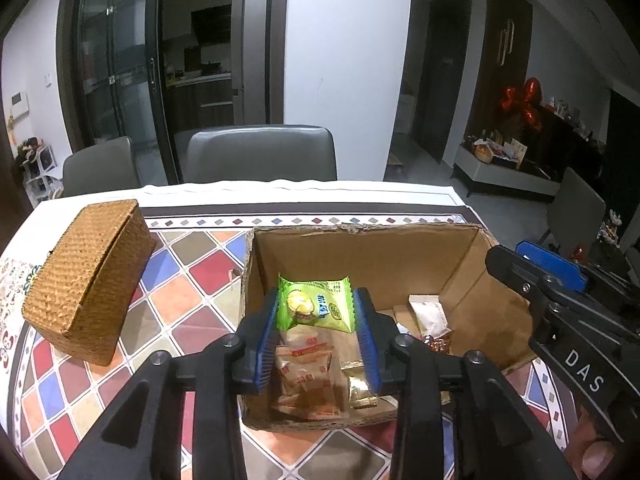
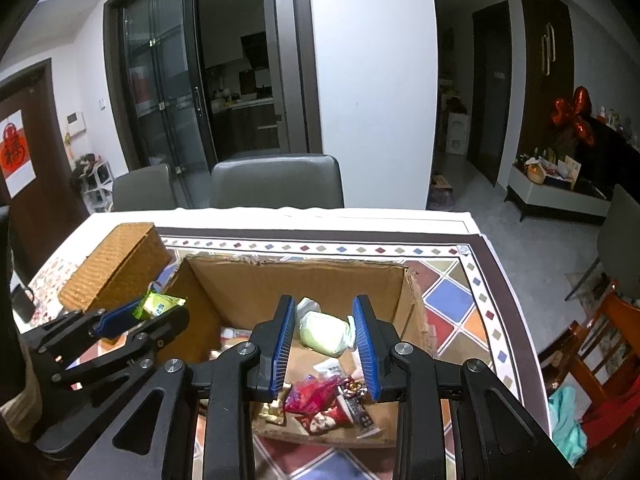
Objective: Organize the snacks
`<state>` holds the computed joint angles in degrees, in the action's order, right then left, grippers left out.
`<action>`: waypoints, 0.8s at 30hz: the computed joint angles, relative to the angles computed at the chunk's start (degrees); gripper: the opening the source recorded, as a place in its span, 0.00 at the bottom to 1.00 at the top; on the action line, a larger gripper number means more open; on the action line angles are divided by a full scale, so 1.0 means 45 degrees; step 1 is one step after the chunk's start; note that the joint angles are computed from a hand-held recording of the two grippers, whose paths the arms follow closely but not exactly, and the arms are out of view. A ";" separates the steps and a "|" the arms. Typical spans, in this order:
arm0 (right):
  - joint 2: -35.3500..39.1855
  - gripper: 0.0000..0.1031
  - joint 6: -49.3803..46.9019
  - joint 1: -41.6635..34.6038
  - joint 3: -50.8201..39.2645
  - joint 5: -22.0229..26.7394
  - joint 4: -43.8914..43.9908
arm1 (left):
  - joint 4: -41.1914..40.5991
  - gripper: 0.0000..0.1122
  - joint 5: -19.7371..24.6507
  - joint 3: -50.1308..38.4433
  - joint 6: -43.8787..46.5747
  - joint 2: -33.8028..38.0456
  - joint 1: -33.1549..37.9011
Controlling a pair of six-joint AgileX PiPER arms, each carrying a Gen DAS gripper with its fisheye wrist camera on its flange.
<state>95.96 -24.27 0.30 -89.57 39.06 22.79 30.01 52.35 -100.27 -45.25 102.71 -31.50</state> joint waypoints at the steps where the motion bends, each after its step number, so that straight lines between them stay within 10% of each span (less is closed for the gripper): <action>1: -0.0009 0.32 0.0022 0.0014 0.0031 -0.0088 -0.0061 | 0.0106 0.45 0.0026 0.0020 -0.0034 -0.0015 -0.0045; 10: -0.0389 0.70 0.0971 0.0255 0.0280 -0.0685 -0.1038 | 0.0941 0.61 0.0585 0.0197 -0.0783 -0.0399 -0.0311; 24: -0.2325 0.71 0.0650 0.0045 0.1464 -0.0617 -0.0609 | 0.2228 0.62 0.1473 0.1274 -0.2023 -0.2082 -0.1507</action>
